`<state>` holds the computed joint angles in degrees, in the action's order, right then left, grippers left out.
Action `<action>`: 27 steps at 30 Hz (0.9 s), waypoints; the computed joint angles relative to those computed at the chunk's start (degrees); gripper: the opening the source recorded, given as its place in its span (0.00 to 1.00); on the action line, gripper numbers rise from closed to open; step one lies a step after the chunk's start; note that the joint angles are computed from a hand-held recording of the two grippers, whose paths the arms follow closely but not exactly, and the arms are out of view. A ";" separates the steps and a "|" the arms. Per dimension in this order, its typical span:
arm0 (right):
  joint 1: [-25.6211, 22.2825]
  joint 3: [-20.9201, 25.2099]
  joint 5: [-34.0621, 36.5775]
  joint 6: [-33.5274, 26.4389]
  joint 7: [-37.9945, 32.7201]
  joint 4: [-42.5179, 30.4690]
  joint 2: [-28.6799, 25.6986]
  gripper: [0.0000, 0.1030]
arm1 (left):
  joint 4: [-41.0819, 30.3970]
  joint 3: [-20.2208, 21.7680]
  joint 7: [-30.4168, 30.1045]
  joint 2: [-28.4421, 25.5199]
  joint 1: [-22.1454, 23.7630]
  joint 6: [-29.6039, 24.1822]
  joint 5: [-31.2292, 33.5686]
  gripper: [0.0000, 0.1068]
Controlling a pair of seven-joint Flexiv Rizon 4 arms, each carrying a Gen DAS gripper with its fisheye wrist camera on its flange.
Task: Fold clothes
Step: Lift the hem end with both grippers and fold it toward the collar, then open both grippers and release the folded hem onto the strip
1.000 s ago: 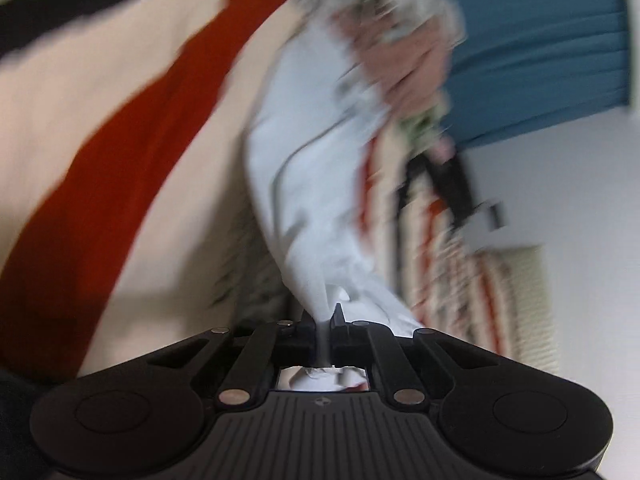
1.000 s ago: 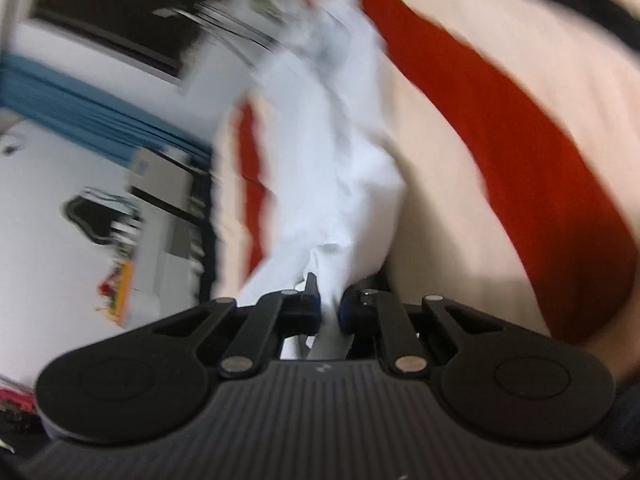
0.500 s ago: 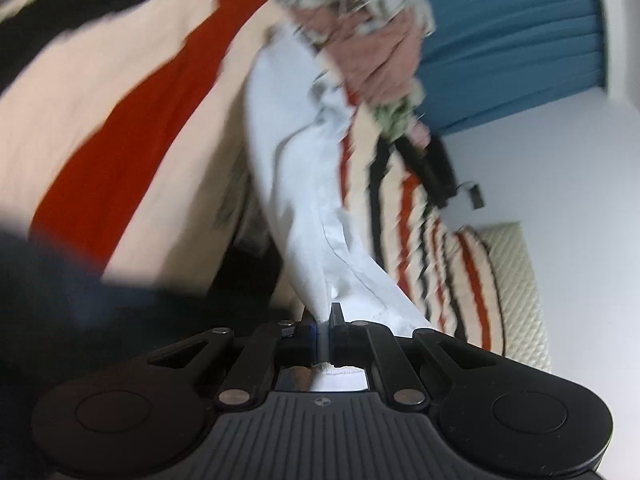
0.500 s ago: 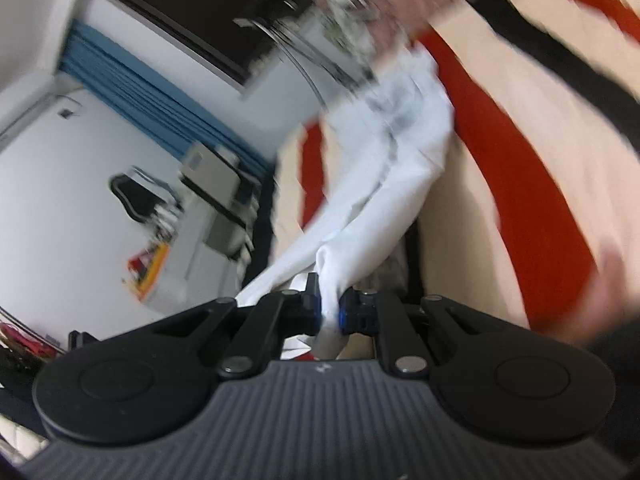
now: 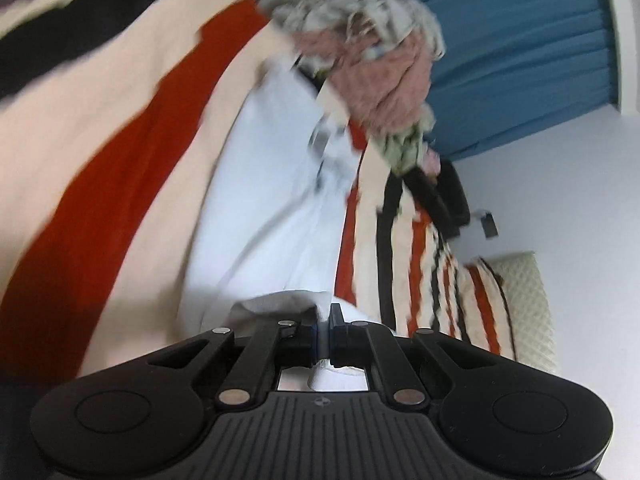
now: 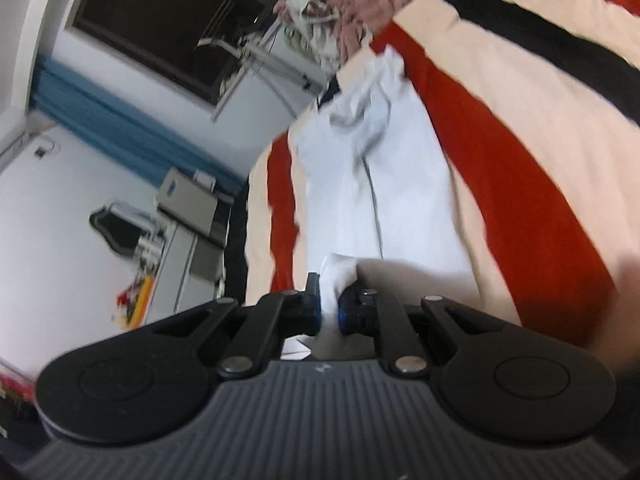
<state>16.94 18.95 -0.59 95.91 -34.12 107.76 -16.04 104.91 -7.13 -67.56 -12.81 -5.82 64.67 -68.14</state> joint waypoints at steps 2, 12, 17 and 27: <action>2.55 -4.75 -2.95 -1.43 0.45 -6.02 -4.25 0.11 | -7.20 -0.20 -1.52 -5.39 -0.44 4.46 6.53 0.05; 7.93 -18.47 -14.78 -3.49 -1.09 -33.08 -26.82 0.11 | -38.67 4.45 -15.35 -30.65 -1.45 6.25 35.77 0.05; 7.91 -19.15 -16.47 -5.67 -4.94 -37.31 -32.07 0.11 | -42.64 2.90 -16.21 -35.87 0.01 5.74 40.82 0.05; 2.78 -8.89 -12.05 -9.13 -11.30 -41.59 -35.37 0.38 | -43.66 -2.18 -14.95 -37.83 3.16 6.12 45.07 0.39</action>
